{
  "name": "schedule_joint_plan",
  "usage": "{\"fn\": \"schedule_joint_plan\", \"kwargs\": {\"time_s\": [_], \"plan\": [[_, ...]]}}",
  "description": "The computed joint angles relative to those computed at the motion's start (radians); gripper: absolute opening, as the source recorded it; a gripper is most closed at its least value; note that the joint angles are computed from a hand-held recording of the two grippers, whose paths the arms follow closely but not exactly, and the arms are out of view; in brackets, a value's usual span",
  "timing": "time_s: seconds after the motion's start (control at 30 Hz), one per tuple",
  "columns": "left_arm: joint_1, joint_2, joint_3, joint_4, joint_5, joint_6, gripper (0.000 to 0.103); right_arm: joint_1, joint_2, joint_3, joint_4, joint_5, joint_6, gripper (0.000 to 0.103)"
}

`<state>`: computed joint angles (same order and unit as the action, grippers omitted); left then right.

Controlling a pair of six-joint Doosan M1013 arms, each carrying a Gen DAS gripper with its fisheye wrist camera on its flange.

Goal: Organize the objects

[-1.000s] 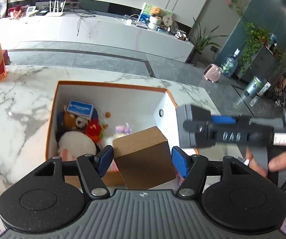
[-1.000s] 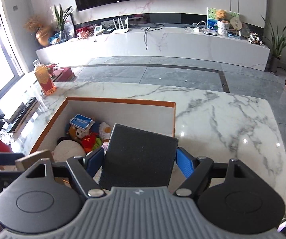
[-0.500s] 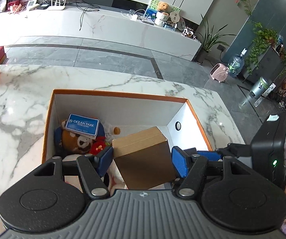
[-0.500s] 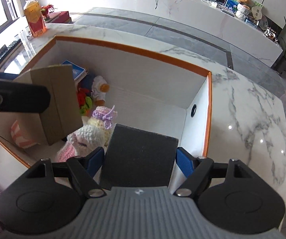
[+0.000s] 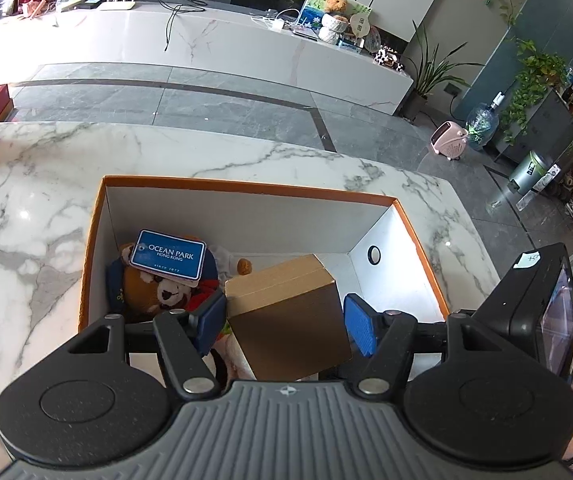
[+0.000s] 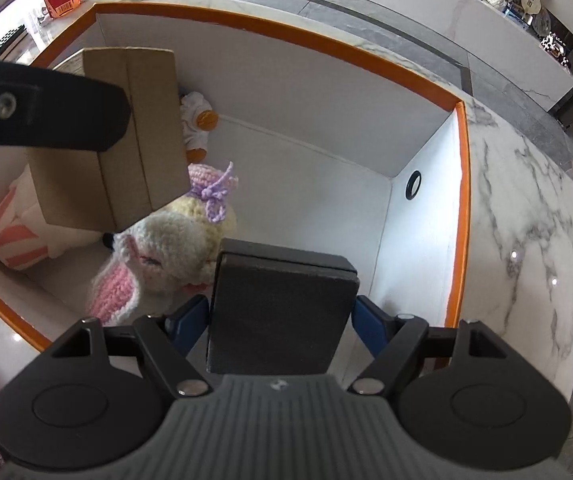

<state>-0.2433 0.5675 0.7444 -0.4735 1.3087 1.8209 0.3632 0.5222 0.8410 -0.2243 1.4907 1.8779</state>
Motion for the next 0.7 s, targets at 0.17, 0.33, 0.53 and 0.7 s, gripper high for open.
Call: {"fn": "schedule_joint_plan", "kwargs": {"time_s": [0.17,0.33,0.53,0.7], "plan": [[0.0,-0.002,0.003,0.004,0.003,0.006,0.075,-0.002,-0.008,0.01,0.002,-0.001,0.007,0.079],[0.0,-0.002,0.002,0.005,0.005,0.002,0.075,-0.009,-0.019,0.019,0.021,-0.004,0.011,0.079],[-0.002,-0.002,-0.003,0.006,0.008,0.013,0.075,-0.019,-0.044,0.043,0.032,-0.026,0.018,0.08],[-0.007,-0.003,-0.012,-0.008,0.009,0.033,0.075,-0.038,-0.102,0.096,0.055,-0.119,0.057,0.08]]}}
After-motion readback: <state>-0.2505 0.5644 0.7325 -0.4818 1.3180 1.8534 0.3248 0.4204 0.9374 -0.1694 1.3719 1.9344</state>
